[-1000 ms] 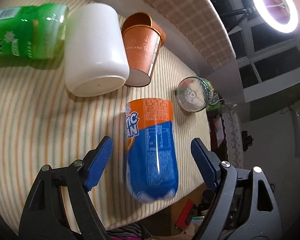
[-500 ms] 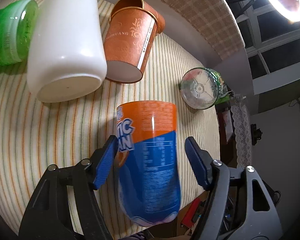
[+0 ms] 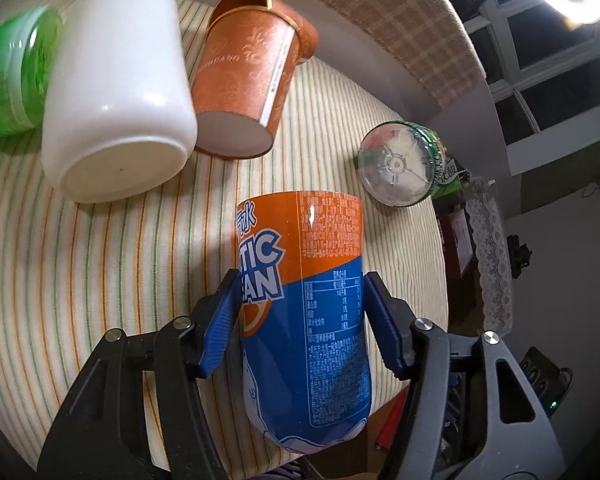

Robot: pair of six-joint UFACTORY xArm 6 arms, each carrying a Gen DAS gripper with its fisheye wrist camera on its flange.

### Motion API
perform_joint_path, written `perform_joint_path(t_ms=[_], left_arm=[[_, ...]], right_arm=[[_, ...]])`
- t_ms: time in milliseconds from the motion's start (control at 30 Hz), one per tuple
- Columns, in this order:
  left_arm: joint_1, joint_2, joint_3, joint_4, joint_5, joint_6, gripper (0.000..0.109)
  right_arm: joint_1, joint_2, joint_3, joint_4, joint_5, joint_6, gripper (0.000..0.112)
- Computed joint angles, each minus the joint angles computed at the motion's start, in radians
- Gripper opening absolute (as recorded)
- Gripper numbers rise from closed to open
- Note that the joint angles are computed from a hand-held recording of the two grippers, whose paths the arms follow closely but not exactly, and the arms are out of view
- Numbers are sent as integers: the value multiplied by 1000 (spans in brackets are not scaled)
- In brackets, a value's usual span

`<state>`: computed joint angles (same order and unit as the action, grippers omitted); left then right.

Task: Flip cup upright
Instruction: 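Rotate the held bottle with the left tool until its cap points up, then lower the upright bottle onto the table with the left tool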

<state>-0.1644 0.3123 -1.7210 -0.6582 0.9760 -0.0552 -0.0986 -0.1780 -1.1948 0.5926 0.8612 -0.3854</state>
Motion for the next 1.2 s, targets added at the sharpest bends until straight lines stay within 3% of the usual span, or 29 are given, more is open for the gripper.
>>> perform_joint_path(t_ms=[300,833,1200], left_arm=[[-55,-85,80,150,-144,42,62],[-119,-147,183,428,-398,-11,62],[-132,-147,197,492,-436,-9,62]], right_arm=[[9,4,-7,-5,-3,-2,88],[14,0,-2,-10,-12,4,88],[18,0,0,-19,-18,13,89]])
